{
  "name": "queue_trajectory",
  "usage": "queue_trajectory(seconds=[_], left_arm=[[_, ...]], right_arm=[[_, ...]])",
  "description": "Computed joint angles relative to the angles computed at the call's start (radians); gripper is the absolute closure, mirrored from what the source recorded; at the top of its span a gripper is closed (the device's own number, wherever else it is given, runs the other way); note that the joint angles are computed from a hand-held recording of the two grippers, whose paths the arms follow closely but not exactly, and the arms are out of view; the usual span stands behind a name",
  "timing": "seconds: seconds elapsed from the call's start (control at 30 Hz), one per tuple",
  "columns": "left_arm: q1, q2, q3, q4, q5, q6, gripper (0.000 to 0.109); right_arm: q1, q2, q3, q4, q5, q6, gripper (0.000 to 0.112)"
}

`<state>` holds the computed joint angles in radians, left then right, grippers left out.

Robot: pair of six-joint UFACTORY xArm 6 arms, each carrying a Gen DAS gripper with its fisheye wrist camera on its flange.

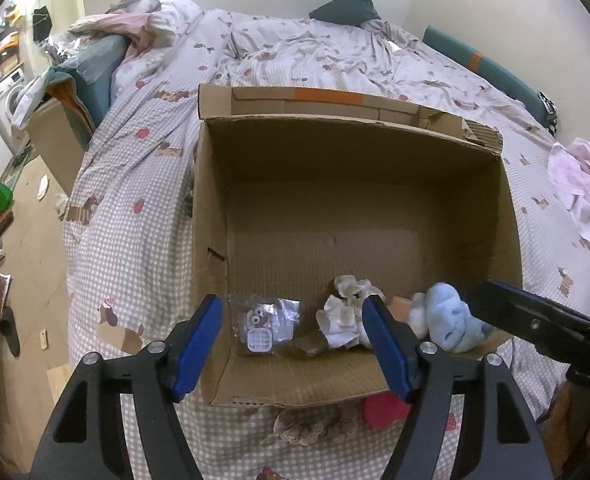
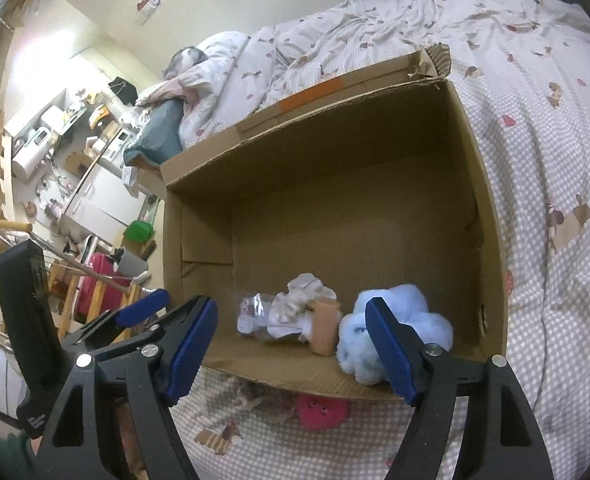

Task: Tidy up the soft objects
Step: 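Open both grippers to drop the bag and cylinder into the box, then reach down and grasp the pink rubber duck with the right gripper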

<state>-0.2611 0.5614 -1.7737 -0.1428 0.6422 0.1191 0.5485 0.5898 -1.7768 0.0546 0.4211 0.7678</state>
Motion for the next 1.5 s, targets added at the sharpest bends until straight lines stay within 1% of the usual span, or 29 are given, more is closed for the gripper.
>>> queue_trajectory(seconds=[0.1, 0.3, 0.57, 0.63, 0.8, 0.93, 1.0, 1.03, 1.17, 1.2, 1.33, 1.5], left_arm=[[-0.001, -0.005, 0.006, 0.005, -0.007, -0.004, 0.039], [0.003, -0.05, 0.062, 0.014, -0.036, -0.01, 0.039], [0.018, -0.158, 0.202, 0.049, -0.094, -0.039, 0.039], [0.021, -0.181, 0.239, 0.079, -0.089, -0.074, 0.039], [0.032, -0.232, 0.318, 0.07, -0.072, -0.089, 0.039], [0.046, -0.255, 0.355, 0.061, -0.061, -0.104, 0.039], [0.054, -0.259, 0.362, 0.053, -0.048, -0.111, 0.039], [0.059, -0.262, 0.366, 0.045, -0.042, -0.112, 0.039], [0.078, -0.28, 0.395, 0.037, -0.031, -0.122, 0.039], [0.082, -0.284, 0.402, 0.035, -0.029, -0.122, 0.039], [0.093, -0.291, 0.415, 0.029, -0.026, -0.118, 0.039], [0.1, -0.284, 0.417, 0.048, -0.026, -0.125, 0.039]], right_arm=[[0.0, -0.001, -0.001, 0.011, 0.005, -0.013, 0.032], [0.001, -0.036, 0.048, -0.016, -0.02, 0.028, 0.032], [0.018, -0.108, 0.14, -0.057, -0.024, 0.095, 0.032], [0.024, -0.122, 0.159, -0.035, -0.023, 0.088, 0.032], [0.043, -0.142, 0.218, 0.088, -0.043, 0.052, 0.032], [0.053, -0.138, 0.229, 0.143, -0.028, 0.037, 0.032], [0.058, -0.117, 0.205, 0.19, 0.004, -0.002, 0.032], [0.059, -0.098, 0.179, 0.198, 0.036, -0.017, 0.032], [0.061, -0.004, 0.053, 0.155, 0.184, -0.003, 0.032], [0.062, 0.018, 0.028, 0.149, 0.207, -0.002, 0.032], [0.061, 0.143, -0.153, 0.094, 0.345, 0.005, 0.032], [0.062, 0.275, -0.345, 0.092, 0.485, -0.005, 0.032]])
